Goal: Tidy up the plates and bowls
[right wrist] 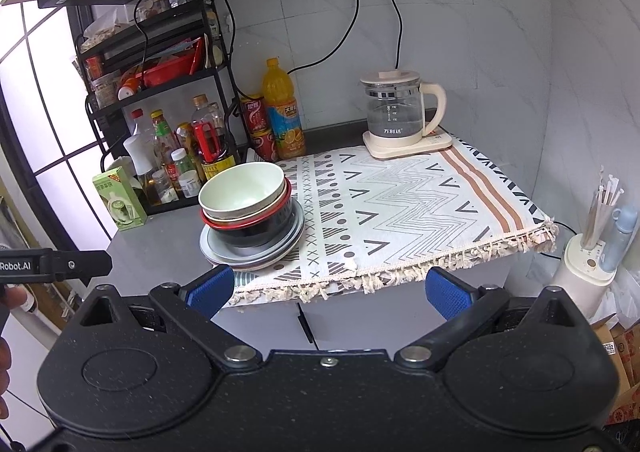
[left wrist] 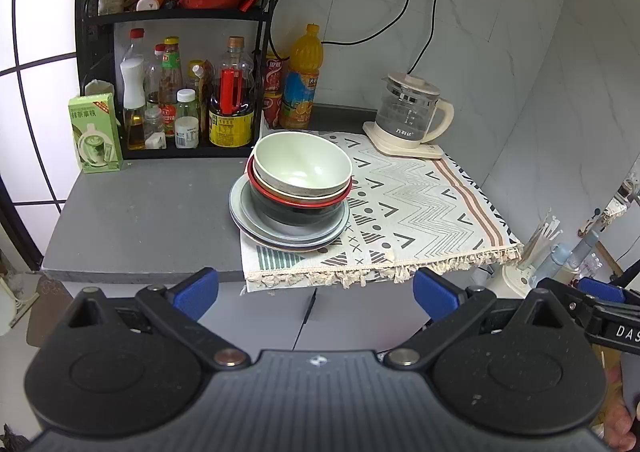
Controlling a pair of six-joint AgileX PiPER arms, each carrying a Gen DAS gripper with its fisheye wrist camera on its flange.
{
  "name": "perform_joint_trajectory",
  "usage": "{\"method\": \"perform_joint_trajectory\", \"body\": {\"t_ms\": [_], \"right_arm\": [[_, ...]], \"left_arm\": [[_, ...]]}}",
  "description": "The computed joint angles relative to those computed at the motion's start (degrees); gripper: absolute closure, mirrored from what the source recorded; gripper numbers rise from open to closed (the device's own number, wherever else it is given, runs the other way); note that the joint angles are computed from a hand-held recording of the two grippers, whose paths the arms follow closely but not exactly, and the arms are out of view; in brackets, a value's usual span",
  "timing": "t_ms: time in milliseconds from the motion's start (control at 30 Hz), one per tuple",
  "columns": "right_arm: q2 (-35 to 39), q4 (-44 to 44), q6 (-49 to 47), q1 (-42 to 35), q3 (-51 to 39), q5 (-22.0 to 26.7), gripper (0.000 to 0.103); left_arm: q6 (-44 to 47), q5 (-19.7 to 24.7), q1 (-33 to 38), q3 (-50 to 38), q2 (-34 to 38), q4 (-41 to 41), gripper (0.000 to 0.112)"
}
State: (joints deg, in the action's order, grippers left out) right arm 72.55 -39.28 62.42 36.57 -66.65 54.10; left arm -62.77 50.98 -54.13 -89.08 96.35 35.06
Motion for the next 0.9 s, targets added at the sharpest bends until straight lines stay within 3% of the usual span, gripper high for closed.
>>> {"method": "perform_joint_trajectory", "body": {"t_ms": [900], "right_arm": [[-0.5, 0.8, -1.4, -0.7, 0.0, 0.6, 0.0]], "left_arm": [[0.4, 0.0, -0.3, -0.4, 1.0, -0.2, 0.01]]}}
